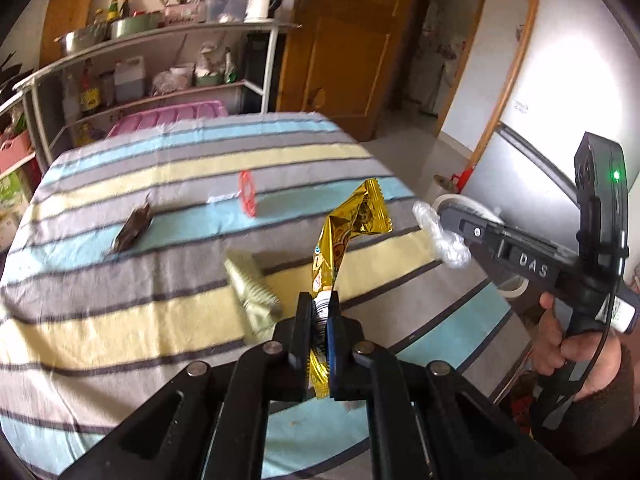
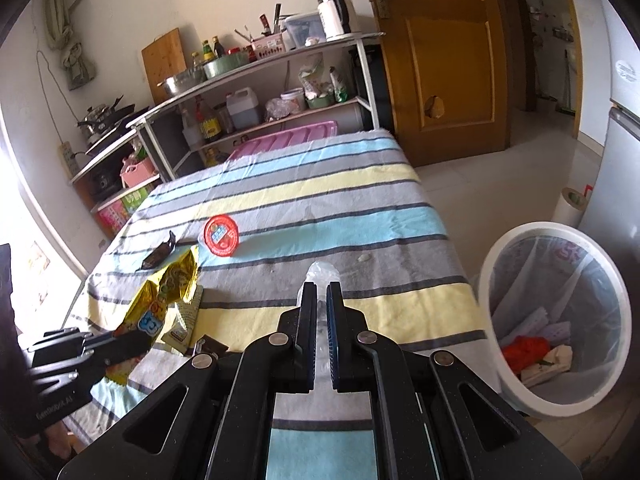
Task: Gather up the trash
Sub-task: 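Close the left tool on the gold wrapper and lift it, then carry the gold wrapper and clear plastic over the bin and open both tools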
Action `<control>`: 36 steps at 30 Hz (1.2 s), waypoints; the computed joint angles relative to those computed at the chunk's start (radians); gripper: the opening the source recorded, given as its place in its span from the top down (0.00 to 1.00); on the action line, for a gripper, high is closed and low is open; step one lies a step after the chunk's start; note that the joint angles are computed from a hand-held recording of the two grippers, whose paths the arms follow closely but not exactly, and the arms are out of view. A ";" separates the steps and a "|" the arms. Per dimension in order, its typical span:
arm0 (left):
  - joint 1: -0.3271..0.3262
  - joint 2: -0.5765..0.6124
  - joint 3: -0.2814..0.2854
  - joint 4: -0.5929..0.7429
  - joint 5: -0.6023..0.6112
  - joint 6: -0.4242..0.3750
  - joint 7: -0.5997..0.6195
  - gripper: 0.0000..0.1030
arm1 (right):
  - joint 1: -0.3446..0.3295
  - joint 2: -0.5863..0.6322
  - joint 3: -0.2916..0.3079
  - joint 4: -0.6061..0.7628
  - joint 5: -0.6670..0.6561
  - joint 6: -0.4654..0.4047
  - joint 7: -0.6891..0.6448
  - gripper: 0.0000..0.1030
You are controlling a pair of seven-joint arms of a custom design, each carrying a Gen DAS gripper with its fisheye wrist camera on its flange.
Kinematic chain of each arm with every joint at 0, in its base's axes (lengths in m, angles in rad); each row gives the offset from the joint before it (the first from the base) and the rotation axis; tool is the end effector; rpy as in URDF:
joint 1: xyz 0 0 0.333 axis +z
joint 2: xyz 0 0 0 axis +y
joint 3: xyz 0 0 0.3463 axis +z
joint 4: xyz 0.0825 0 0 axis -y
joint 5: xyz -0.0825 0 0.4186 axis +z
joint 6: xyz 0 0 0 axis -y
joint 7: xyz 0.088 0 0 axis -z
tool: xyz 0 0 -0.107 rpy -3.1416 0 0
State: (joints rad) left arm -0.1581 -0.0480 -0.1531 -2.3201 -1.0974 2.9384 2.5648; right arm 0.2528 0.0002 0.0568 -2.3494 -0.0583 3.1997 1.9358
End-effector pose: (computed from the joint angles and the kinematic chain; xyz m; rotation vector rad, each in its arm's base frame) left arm 0.5425 -0.1146 0.4193 -1.5901 2.1406 -1.0352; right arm 0.5477 0.1810 0.4394 -1.6588 1.6516 -0.4830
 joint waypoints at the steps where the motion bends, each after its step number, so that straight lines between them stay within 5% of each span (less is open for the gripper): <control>1: -0.003 0.003 -0.002 0.010 -0.003 -0.005 0.009 0.94 | -0.009 -0.009 -0.002 -0.007 -0.048 0.003 0.044 0.95; 8: -0.022 0.042 -0.031 0.084 0.018 -0.032 0.015 0.94 | -0.186 -0.091 0.083 -0.059 -0.367 0.017 0.344 0.95; 18: -0.048 0.135 -0.086 0.215 0.120 -0.078 -0.035 0.94 | -0.385 -0.186 0.161 -0.110 -0.519 0.003 0.507 0.95; 31: -0.084 0.308 -0.153 0.410 0.348 -0.165 -0.223 0.94 | -0.421 -0.232 0.068 -0.147 -0.535 -0.075 0.522 0.95; 36: -0.112 0.385 -0.156 0.474 0.474 -0.173 -0.322 0.94 | -0.373 -0.208 -0.008 -0.153 -0.490 -0.094 0.475 0.95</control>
State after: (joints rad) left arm -0.2699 0.3374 -0.3087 -1.8458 -0.6229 2.7651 2.2428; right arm -0.1206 -0.2074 0.0490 -2.5026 -0.5481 3.1053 2.4109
